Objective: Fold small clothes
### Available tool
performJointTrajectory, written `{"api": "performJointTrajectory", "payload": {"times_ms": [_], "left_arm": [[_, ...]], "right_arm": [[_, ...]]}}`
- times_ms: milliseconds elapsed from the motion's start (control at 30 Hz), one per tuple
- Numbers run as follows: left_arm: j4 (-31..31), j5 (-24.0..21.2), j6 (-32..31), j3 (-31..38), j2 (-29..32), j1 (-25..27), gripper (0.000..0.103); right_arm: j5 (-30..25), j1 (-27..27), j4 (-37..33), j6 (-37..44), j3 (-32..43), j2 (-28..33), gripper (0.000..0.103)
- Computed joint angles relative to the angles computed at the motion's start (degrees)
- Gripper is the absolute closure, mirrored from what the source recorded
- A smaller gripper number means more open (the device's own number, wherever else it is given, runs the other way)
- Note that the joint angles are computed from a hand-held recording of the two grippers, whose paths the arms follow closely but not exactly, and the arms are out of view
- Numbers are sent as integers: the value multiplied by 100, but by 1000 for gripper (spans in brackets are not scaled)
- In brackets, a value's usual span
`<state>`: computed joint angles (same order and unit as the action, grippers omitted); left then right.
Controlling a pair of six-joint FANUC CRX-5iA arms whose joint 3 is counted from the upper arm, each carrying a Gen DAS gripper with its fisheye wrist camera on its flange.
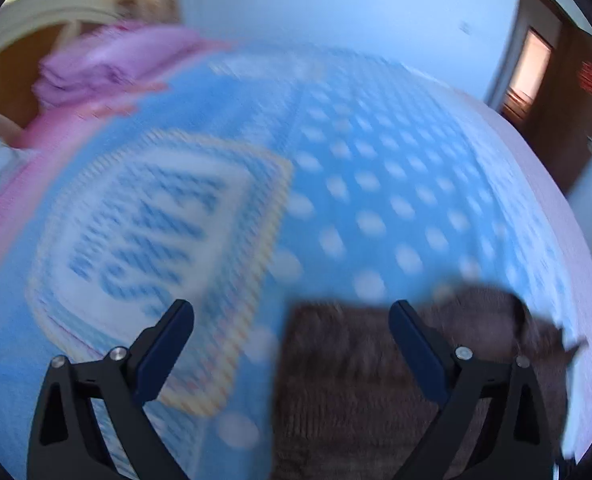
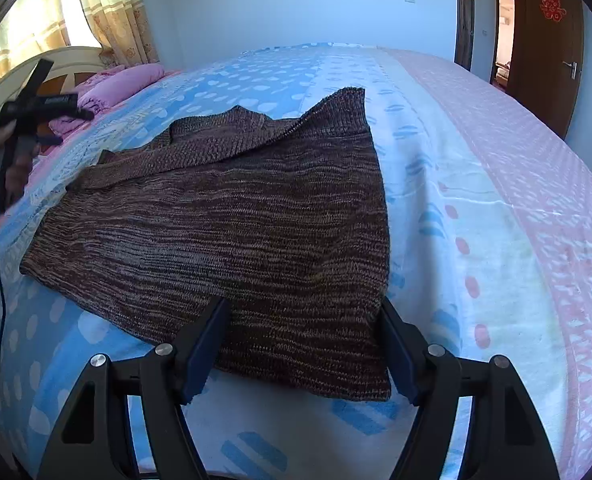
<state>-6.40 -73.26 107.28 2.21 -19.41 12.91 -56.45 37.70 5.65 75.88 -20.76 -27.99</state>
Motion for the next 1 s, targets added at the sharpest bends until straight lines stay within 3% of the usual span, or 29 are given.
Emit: {"api": "performJointTrajectory", "payload": {"times_ms": [100,167,233,267,400,467,567,667,767,867,1000], "left_arm": [[334,-78,-199,130,133,195,0],[86,-174,-204,137,75,20,0],[-79,-320,-953,24,2,-242,0],[-411,-430,-1365,-106,-108,-542,0],[-1636,-695,-2057,-641,-531,-1492,0],[-1948,-652,-2252,-851,-683,-1760,0],[-2434,-661,-2048,-674,-564,-2074,0],[-4052,-943,-1073,-142,-103,-2916,0],[-4415,-997,-641,263,81,-2879,0],[-3893,-941,-732,435,97,-2332,0],[-4161,-1292,-503,302,98,-2251,0]], "right_arm": [[5,-93,-152,109,51,8,30],[-42,-105,-179,223,108,40,30],[-75,-42,44,320,171,80,30],[-56,-18,180,346,203,114,30],[-98,45,862,459,574,633,30],[-4,63,1110,578,750,945,30],[-97,213,1870,797,1160,1792,30],[-37,212,2873,319,1425,2459,30],[204,-6,2865,-134,1961,2771,30],[257,-170,2349,-323,2288,2757,30],[249,-160,2207,-50,1899,2425,30]]}}
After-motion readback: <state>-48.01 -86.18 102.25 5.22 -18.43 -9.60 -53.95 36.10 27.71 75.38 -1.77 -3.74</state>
